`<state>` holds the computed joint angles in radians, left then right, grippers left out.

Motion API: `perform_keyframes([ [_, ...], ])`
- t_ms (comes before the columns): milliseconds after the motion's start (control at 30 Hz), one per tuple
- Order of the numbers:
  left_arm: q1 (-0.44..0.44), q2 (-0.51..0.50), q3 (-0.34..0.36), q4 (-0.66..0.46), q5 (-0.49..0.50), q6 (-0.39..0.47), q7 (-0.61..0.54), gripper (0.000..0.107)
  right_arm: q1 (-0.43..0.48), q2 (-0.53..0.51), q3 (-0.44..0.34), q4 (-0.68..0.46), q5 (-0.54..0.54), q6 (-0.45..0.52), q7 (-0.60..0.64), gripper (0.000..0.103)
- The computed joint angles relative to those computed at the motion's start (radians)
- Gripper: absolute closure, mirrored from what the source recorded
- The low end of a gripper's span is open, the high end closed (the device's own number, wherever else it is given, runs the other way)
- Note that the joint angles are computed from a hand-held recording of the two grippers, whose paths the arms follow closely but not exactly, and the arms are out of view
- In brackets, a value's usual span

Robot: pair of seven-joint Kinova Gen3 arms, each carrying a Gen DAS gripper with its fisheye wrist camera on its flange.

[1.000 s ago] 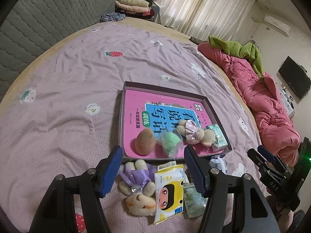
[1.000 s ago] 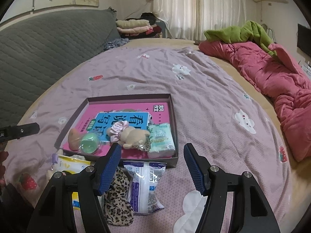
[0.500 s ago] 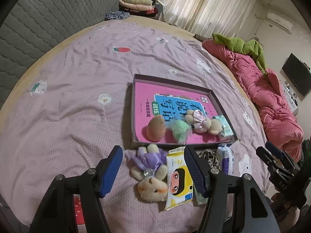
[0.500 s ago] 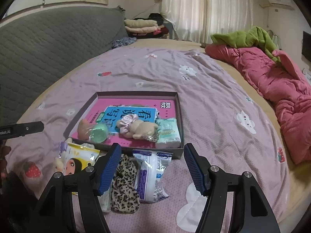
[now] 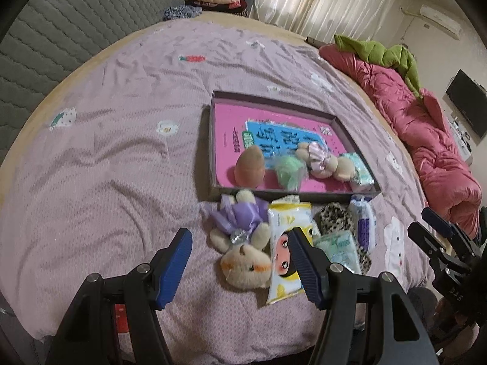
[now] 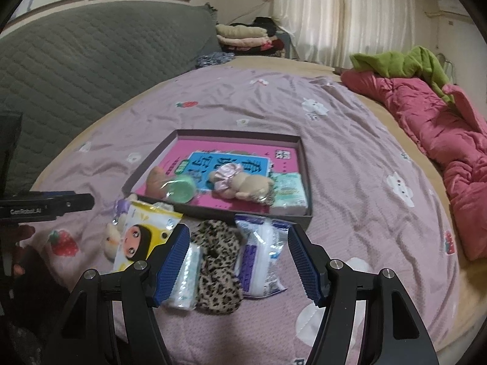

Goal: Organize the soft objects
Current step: 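Grasp the purple-dress bear with left tool while right tool grasps white cylindrical pack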

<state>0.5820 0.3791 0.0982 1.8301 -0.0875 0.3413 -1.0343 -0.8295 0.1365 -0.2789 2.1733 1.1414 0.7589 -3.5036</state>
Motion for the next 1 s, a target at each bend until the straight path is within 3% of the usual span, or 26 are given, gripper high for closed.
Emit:
perform_keyframes([
  [333,-0.007,0.042,0.020,0.016,0.015,0.010,-0.023,0.042,-0.002,0.019,0.011,-0.009,-0.022,-0.042,0.020,0.034],
  [500,0.016,0.063,-0.007,0.013,0.014,0.010,-0.001,0.042,-0.004,0.021,0.017,-0.010,-0.024,-0.046,0.026,0.034],
  [733,-0.067,0.104,0.056,-0.009,0.085,0.003,-0.045,0.042,0.004,0.029,0.025,-0.007,-0.029,-0.062,0.034,0.034],
  [1000,-0.097,0.163,0.086,-0.068,0.147,0.039,-0.109,0.042,0.014,0.040,0.038,-0.002,-0.021,-0.101,0.038,0.034],
])
